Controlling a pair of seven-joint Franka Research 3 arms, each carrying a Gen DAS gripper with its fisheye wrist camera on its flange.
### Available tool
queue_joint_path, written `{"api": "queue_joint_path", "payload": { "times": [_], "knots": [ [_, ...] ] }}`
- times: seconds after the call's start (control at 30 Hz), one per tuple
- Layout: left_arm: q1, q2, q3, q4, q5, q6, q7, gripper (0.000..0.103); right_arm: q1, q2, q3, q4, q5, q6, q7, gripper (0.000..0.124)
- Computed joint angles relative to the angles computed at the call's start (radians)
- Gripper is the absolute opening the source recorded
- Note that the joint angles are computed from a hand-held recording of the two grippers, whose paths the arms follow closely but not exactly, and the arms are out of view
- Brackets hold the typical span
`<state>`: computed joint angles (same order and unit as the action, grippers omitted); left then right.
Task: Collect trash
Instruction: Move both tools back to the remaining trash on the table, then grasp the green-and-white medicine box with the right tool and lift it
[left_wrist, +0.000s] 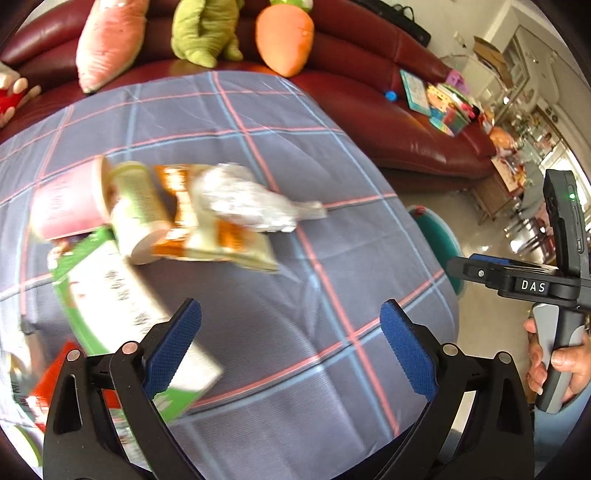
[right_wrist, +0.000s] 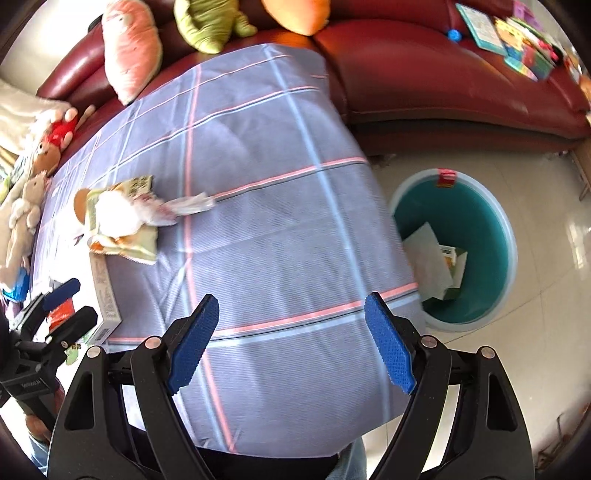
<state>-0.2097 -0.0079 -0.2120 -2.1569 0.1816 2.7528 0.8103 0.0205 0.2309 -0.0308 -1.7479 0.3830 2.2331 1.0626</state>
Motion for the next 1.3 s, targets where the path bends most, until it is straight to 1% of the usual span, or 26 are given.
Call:
{"api": "queue_joint_path", "payload": {
  "times": [0.17, 0.33, 0.47, 0.57, 0.8, 0.93, 1.0, 1.07, 1.3],
  "knots": [
    [0.026, -0.113, 0.022, -0.115, 0.017, 0.011, -0.01, 0.099, 0.038, -0.031, 0.018, -0.03, -0.03, -0.003, 0.002, 0.077],
    [0.058, -0.237, 0.052, -0.252, 0.009, 0.031, -0.014, 0.099, 0.09, -0.049, 0.043, -0.049, -0.059, -0.021, -0.008, 0.077],
    [0.096, -0.331, 0.068, -0.347, 0.027, 0.043, -0.027, 0.099, 0.134, -0.055, 0.066, -0.055, -0.069, -0.047, -0.019, 0.077],
    [0.138, -0.395, 0.072, -0.41, 0.054, 0.048, -0.05, 0.099, 0.166, -0.047, 0.081, -0.045, -0.071, -0.071, -0.027, 0.077],
    [0.185, -0.453, 0.106, -0.491, 0.058, 0.034, -0.051, 0.099, 0.239, 0.004, 0.108, 0.01, -0.094, -0.112, -0.007, 0.077],
    [0.187, -0.453, 0.135, -0.516, 0.031, 0.04, -0.017, 0.099, 0.269, 0.039, 0.12, 0.052, -0.1, -0.137, -0.007, 0.077],
    [0.187, -0.45, 0.146, -0.522, 0.017, 0.039, 0.0, 0.099, 0.288, 0.051, 0.126, 0.06, -0.116, -0.133, -0.014, 0.077],
    [0.187, -0.45, 0.154, -0.529, 0.004, 0.038, 0.019, 0.099, 0.302, 0.062, 0.129, 0.068, -0.126, -0.136, -0.019, 0.074],
    [0.198, -0.46, 0.16, -0.545, -0.022, 0.032, 0.057, 0.099, 0.339, 0.107, 0.132, 0.1, -0.158, -0.137, -0.005, 0.073]
  ]
}}
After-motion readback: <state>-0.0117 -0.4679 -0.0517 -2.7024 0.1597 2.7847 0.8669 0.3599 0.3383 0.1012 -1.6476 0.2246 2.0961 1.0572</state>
